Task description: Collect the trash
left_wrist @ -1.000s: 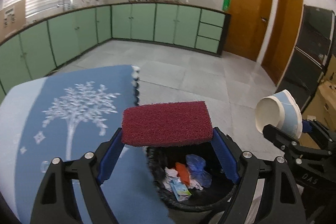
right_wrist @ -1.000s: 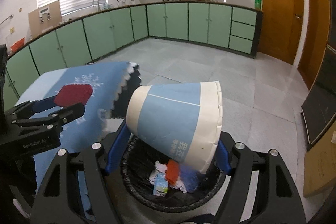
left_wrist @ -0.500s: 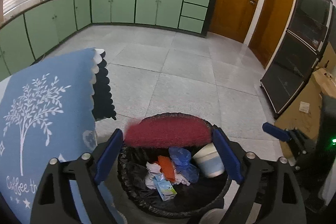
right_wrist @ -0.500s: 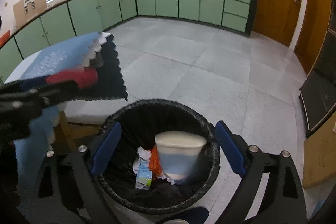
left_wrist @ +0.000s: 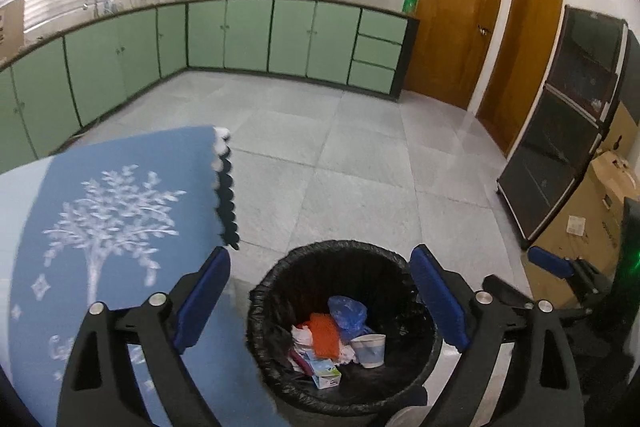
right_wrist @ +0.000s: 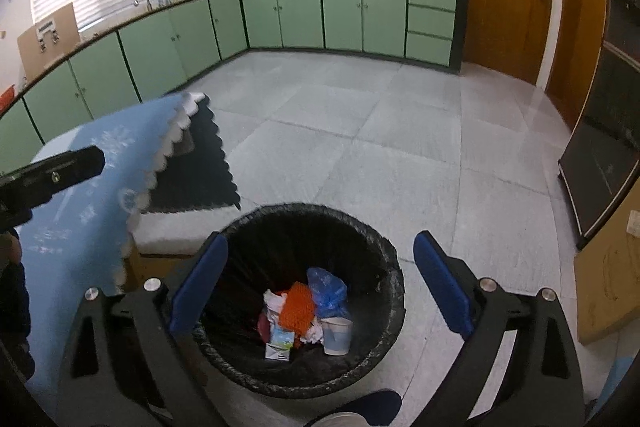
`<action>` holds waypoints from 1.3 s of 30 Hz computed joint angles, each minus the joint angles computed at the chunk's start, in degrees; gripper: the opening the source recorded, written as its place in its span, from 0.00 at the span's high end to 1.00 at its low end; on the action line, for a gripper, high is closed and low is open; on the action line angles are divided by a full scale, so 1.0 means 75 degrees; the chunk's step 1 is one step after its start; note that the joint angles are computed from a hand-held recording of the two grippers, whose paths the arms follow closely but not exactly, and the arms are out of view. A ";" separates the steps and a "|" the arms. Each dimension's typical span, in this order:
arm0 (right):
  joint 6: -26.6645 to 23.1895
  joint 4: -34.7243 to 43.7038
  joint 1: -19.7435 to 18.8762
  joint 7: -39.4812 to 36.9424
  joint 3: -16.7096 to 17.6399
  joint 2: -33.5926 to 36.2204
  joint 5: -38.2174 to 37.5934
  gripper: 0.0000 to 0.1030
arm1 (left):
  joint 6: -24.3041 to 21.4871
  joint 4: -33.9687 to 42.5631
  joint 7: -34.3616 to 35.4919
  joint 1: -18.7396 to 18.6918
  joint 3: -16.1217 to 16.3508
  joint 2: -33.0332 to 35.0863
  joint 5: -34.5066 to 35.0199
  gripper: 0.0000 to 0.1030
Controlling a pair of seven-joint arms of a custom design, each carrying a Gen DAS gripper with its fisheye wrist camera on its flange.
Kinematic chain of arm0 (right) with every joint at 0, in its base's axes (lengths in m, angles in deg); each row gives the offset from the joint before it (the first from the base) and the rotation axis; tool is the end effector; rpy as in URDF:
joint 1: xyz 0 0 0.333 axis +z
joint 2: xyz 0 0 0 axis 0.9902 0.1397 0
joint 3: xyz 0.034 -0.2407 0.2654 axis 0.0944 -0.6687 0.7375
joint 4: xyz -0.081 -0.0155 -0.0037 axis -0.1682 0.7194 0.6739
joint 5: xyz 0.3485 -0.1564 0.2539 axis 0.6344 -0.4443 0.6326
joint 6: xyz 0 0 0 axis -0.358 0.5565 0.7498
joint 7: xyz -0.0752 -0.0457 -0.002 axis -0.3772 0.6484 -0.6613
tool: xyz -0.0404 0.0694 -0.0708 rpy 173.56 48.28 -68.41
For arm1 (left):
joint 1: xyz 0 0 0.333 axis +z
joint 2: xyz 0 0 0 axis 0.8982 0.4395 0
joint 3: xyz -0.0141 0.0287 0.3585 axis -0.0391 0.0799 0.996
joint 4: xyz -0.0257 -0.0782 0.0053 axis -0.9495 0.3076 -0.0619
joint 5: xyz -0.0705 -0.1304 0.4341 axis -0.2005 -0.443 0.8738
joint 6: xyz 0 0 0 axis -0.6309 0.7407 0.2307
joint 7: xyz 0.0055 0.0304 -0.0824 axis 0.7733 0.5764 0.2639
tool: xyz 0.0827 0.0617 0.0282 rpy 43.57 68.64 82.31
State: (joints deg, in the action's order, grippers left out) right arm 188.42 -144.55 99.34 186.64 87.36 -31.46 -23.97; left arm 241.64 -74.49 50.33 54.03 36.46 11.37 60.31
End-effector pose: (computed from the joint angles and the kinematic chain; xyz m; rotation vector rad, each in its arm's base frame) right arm 0.6770 0.2369 0.5029 -1.8508 1.4876 -0.6101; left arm 0.6667 -0.2292 0.5711 -1.7590 1.7233 -0.9429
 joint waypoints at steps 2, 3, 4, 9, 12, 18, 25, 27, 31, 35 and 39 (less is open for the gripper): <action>0.0059 -0.0185 0.0014 -0.0049 0.0063 -0.0292 0.0028 0.09 | -0.0030 -0.0308 -0.0512 -0.0033 0.0092 -0.0381 0.0524 0.10; 0.0129 -0.0309 -0.0023 -0.0160 0.0152 -0.0453 0.0164 0.08 | -0.0044 -0.0496 -0.0766 -0.0004 0.0093 -0.0607 0.0814 0.10; 0.0151 -0.0403 -0.0033 -0.0206 0.0206 -0.0594 0.0267 0.08 | -0.0093 -0.0677 -0.1042 0.0054 0.0062 -0.0828 0.1147 0.10; 0.0148 -0.0782 -0.0054 -0.0639 0.0474 -0.1225 0.1089 0.05 | -0.0305 -0.1473 -0.1789 0.0550 -0.0338 -0.1832 0.1875 0.07; 0.0101 -0.0977 0.0027 -0.0989 0.0548 -0.1554 0.1611 0.05 | -0.0339 -0.1925 -0.1854 0.0801 -0.0539 -0.2407 0.1777 0.06; -0.0003 -0.1349 0.0162 -0.0811 0.0637 -0.2092 0.1447 0.05 | -0.0528 -0.2537 -0.1803 0.1184 -0.0964 -0.3273 0.1572 0.06; 0.0079 -0.1658 0.0105 -0.0228 0.0784 -0.2426 0.0873 0.05 | -0.0545 -0.2916 -0.1914 0.1570 -0.1374 -0.3851 0.1480 0.06; 0.0074 -0.1657 0.0118 -0.0139 0.0802 -0.2428 0.0777 0.05 | -0.0534 -0.2941 -0.1868 0.1594 -0.1414 -0.3893 0.1428 0.06; 0.0125 -0.1656 0.0162 -0.0079 0.0819 -0.2428 0.0675 0.05 | -0.0498 -0.2988 -0.1948 0.1689 -0.1524 -0.3950 0.1426 0.06; 0.0172 -0.1699 0.0199 -0.0112 0.0798 -0.2480 0.0643 0.05 | -0.0424 -0.3045 -0.1986 0.1764 -0.1572 -0.4020 0.1419 0.06; 0.0223 -0.1710 0.0178 -0.0066 0.0826 -0.2497 0.0549 0.05 | -0.0355 -0.3077 -0.2002 0.1837 -0.1620 -0.4063 0.1428 0.06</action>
